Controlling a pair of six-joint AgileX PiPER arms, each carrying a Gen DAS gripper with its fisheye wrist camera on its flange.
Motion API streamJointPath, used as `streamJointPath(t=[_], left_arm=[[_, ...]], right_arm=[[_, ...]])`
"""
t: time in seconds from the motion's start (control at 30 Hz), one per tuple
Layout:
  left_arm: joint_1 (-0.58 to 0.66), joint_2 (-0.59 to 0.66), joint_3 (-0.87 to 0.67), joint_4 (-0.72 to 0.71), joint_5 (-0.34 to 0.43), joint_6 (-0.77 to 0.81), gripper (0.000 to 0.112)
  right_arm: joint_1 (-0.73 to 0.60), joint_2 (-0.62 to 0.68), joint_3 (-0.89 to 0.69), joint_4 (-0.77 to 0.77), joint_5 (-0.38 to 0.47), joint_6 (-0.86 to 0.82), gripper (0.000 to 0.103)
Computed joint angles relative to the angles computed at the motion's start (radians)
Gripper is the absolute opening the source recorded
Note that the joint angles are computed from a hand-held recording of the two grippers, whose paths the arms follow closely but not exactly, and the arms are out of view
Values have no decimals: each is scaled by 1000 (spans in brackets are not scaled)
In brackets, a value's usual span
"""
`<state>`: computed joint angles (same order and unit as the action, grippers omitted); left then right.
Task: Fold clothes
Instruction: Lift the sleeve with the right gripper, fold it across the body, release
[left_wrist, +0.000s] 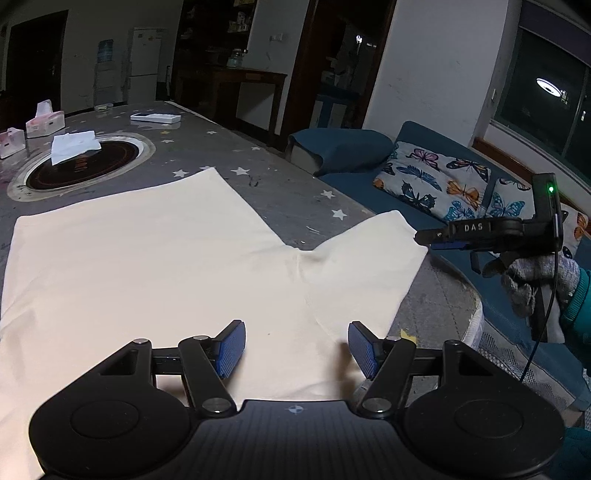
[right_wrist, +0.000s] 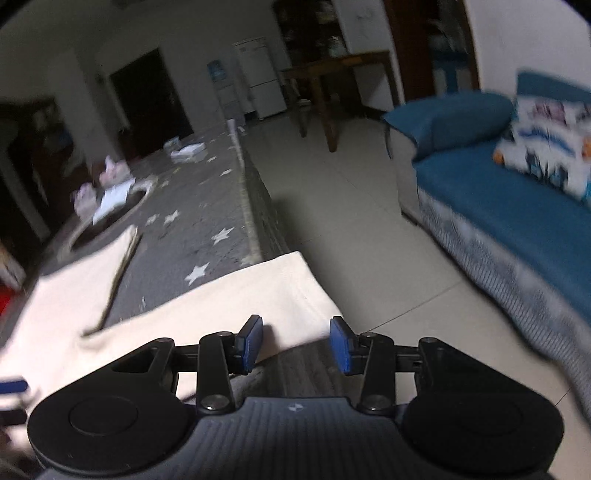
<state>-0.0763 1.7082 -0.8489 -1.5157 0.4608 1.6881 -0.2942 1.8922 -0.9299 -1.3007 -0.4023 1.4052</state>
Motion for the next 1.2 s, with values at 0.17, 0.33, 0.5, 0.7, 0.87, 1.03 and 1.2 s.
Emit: streamJointPath(t=[0.17,0.33,0.5,0.7,0.87,1.03,1.2], left_arm=[[-11,4,-4,6,-9,-8,65],[-23,6,-5,19,-19,-21,66],[-31,2,2,18,-31,-21,67],[-39,9,-4,42,-49,-52,67],[-53,16,-3,11,-65,-23,67],[-64,26,-2,-36,-83,29,67],[-38,4,25,-88,-64,80,67]], right_arm=[[-80,47,-11,-34,-107,109,45],[-154,130,-57,-84,-250,232,45],[-201,198,-82,-50,-359,231,31],[-218,204,-57,28,-414,143,9],[-208,159,-26,74,-425,90,5],[-175,56,-1,57,-457,86,5],[-111,-45,-11,1,-485,116,5]])
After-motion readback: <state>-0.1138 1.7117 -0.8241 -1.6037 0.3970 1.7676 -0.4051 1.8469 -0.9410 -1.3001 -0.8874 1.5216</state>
